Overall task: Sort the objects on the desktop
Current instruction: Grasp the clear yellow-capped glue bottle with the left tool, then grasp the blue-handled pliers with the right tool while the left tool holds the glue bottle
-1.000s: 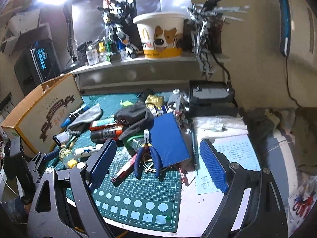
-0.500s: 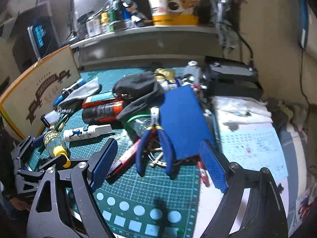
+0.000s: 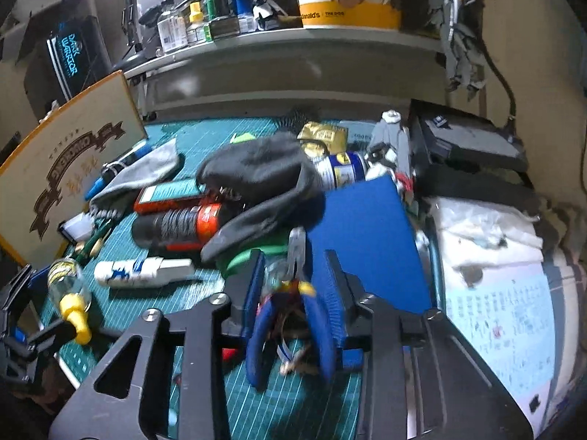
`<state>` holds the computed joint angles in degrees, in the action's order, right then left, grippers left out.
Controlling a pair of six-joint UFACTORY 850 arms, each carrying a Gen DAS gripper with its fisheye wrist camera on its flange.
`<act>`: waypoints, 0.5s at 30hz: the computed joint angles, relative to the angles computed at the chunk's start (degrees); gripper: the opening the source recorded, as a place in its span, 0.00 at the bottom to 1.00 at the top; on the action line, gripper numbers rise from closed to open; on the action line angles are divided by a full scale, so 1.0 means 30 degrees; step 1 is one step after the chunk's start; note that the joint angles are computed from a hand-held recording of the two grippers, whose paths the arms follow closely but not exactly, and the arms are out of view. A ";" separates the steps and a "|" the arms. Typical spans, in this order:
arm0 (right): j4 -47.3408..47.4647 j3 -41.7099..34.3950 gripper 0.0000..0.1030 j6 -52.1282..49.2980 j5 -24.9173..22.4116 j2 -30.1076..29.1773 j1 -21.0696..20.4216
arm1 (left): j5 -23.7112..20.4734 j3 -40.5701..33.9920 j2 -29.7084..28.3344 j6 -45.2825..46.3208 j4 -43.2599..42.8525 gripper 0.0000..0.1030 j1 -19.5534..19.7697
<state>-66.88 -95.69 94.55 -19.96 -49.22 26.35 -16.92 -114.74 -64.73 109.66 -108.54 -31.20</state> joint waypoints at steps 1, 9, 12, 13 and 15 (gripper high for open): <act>0.0062 -0.0261 0.21 -0.0179 0.0002 -0.0185 -0.0066 | 0.0001 0.0000 0.0012 -0.0094 0.0156 0.81 -0.0006; 0.3208 -0.1792 0.12 -0.3549 -0.1034 -0.1079 -0.0103 | -0.0166 0.0017 0.0054 -0.0999 0.1279 0.81 0.0012; 0.3516 -0.2226 0.12 -0.4163 -0.1637 -0.1334 -0.0024 | -0.0278 0.0027 0.0081 -0.1526 0.1728 0.81 0.0026; 0.3725 -0.2369 0.12 -0.4463 -0.1763 -0.1413 -0.0020 | -0.0327 0.0013 0.0081 -0.1765 0.1948 0.81 0.0032; 0.4624 -0.2182 0.12 -0.4998 -0.1101 -0.1256 -0.0234 | -0.0449 0.0032 0.0115 -0.2178 0.2315 0.81 0.0049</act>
